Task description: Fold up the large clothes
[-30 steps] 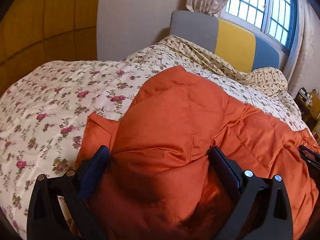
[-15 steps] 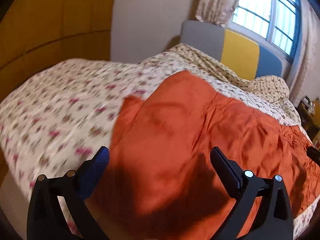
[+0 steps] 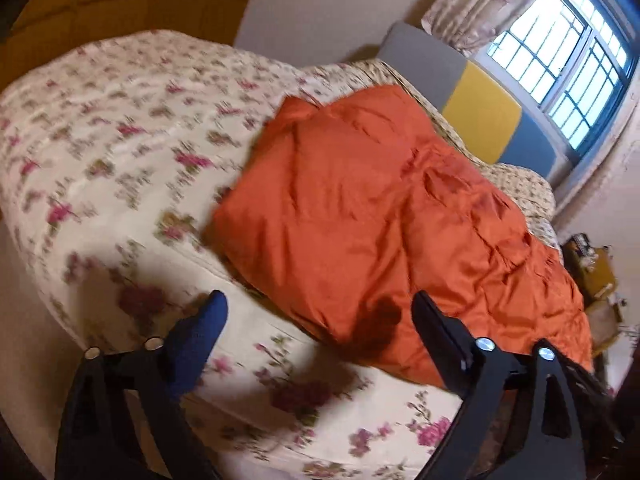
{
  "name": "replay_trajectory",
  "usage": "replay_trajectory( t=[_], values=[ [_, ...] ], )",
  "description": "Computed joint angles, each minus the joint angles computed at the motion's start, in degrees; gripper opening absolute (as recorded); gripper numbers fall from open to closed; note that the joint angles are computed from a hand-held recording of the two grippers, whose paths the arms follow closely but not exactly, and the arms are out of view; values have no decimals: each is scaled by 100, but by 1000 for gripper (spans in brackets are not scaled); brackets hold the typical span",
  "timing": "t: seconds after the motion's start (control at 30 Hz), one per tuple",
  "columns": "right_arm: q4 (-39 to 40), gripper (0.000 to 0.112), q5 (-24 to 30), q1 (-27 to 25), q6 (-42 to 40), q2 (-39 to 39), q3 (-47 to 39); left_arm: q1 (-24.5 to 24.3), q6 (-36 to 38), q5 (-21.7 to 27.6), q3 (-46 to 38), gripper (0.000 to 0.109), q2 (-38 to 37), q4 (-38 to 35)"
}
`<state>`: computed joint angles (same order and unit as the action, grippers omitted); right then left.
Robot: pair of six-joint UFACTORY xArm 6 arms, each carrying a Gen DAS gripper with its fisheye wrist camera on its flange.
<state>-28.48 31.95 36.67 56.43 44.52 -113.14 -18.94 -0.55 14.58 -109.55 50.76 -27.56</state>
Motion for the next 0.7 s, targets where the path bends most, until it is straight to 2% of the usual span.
replay_trajectory(
  t=[0.03, 0.1, 0.2, 0.33, 0.43, 0.57, 0.63, 0.7],
  values=[
    [224, 8, 107, -19, -136, 128, -131, -11, 263, 148, -119, 80, 65, -321],
    [496, 8, -46, -91, -242, 218, -110, -17, 531, 302, -329, 80, 197, -686],
    [454, 8, -37, -90, -312, 331, -205, -35, 791, 312, -629, 80, 388, -1040],
    [318, 8, -38, -76, -208, 376, -234, -41, 625, 410, -1226, 80, 775, -1180],
    [301, 8, -112, -83, -161, 360, -174, -55, 735, 395, -1452, 77, 909, -1664],
    [214, 8, -191, -99, -71, 272, -16, -48, 857, 456, -1684, 52, 1020, -2263],
    [151, 8, -228, -87, -9, 205, 90, -87, 1060, 290, -1562, 33, 915, -2508],
    [119, 8, -292, -95, 34, 159, 176, -172, 1455, 2, -1363, 26, 721, -2700]
  ],
)
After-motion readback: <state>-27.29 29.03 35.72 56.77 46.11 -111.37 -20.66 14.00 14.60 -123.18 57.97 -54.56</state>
